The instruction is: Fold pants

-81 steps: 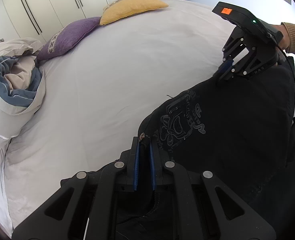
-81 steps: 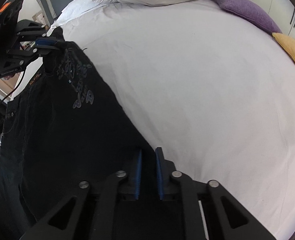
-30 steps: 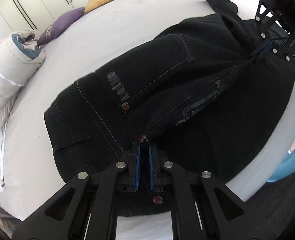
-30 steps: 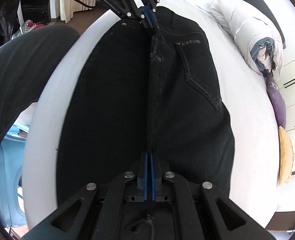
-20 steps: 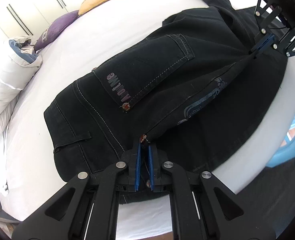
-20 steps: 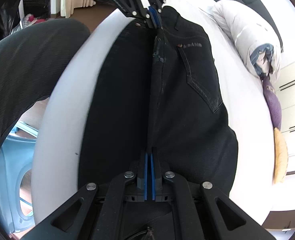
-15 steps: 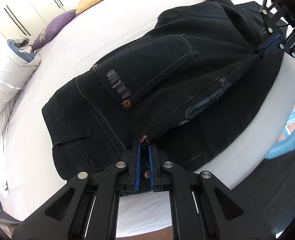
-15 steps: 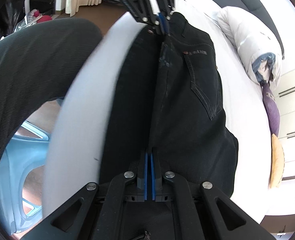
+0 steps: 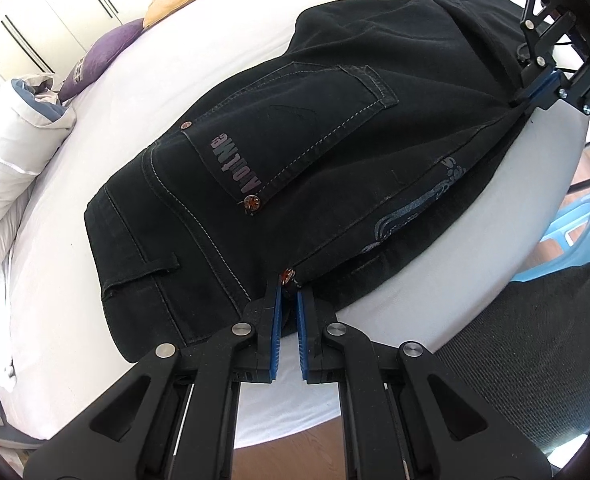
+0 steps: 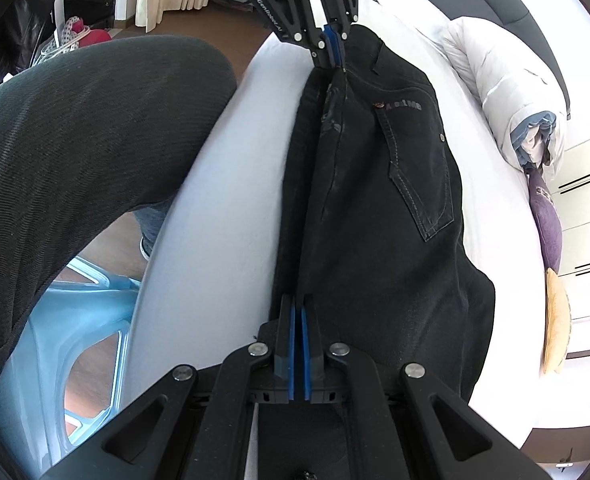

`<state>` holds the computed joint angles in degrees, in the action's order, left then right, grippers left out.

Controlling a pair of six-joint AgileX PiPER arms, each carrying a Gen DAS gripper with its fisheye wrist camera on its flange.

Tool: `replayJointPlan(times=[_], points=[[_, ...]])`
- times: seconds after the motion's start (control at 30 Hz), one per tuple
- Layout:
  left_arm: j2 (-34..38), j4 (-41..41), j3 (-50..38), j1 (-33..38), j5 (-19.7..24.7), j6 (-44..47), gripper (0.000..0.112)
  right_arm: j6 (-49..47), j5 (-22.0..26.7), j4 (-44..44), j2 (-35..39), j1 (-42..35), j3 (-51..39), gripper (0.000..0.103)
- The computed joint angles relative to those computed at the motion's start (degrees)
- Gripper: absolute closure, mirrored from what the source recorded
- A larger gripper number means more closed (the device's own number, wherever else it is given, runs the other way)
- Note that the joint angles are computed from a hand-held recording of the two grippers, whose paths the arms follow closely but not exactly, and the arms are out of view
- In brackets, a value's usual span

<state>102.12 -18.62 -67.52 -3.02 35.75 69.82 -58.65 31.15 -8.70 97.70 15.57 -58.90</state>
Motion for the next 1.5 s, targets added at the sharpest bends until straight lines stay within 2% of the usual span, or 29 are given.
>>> replayJointPlan(times=[0.17, 0.43, 0.53, 0.6, 0.73, 0.77, 0.83, 0.87, 0.9, 0.93, 1.0, 1.13, 1.23, 1.33, 1.37, 1.43, 1.5], points=[[0.6, -0.9, -0.4, 0.9, 0.2, 1.4, 0.106, -0.2, -0.6, -0.2, 0.1, 0.0, 0.7, 0.100], [1.2, -1.7, 1.1, 1.1, -2.5, 2.0, 0.106, 3.7, -3.0, -3.9, 1.6, 0.5, 1.4, 0.099], [1.2, -2.4, 2.1, 1.1, -4.3, 3.1, 0.104, 7.0, -4.2, -5.0, 2.7, 0.4, 1.7, 0.096], [1.1, -0.3, 2.3, 0.7, -4.7, 0.3, 0.099, 9.8, -5.0, -5.7, 3.4, 0.4, 1.7, 0.095], [1.0, 11.1, -2.2, -0.6, 2.7, -12.9, 0.095, 16.6, -9.7, -8.1, 2.5, 0.3, 4.3, 0.091], [0.3, 12.1, -2.7, -0.5, 3.8, -14.3, 0.095, 18.4, -10.6, -8.7, 2.1, 0.2, 5.0, 0.088], [-1.8, 11.0, -3.9, -0.4, 4.9, -15.6, 0.095, 24.0, -13.4, -11.2, 1.1, -0.7, 6.4, 0.059], [-2.5, 10.5, -4.8, -0.9, 5.2, -17.2, 0.095, 23.4, -14.0, -9.1, 0.6, -1.4, 6.7, 0.049], [-3.2, 8.8, -6.4, -2.1, 5.3, -19.2, 0.095, 21.9, -14.1, -4.7, -0.5, -2.6, 7.0, 0.033], [-3.4, 7.5, -7.5, -3.2, 5.1, -20.8, 0.095, 18.2, -13.0, 1.1, -1.4, -3.7, 6.9, 0.028], [-1.8, 3.5, -11.3, -6.6, 5.8, -24.3, 0.095, 10.8, -10.6, 12.5, -3.5, -7.1, 6.7, 0.028], [5.4, -1.8, -19.3, -14.3, 6.9, -31.9, 0.095, 3.5, 0.8, 31.4, -4.9, -19.6, 1.4, 0.028], [11.8, -3.0, -25.5, -19.3, 7.9, -37.8, 0.095, 7.5, 10.3, 39.2, -1.3, -32.4, -8.5, 0.028], [18.9, -2.7, -32.3, -22.3, 10.2, -42.8, 0.095, 14.5, 21.9, 47.0, 7.6, -44.7, -24.6, 0.030], [21.9, -3.3, -35.3, -22.3, 12.3, -44.7, 0.096, 17.7, 24.9, 48.9, 10.9, -47.7, -30.4, 0.030], [25.9, -6.2, -38.5, -21.5, 15.6, -46.7, 0.096, 22.7, 29.8, 54.7, 18.4, -52.9, -41.8, 0.031], [26.7, -10.4, -36.6, -20.1, 14.6, -45.6, 0.096, 30.0, 32.1, 55.6, 25.7, -55.2, -53.3, 0.031]])
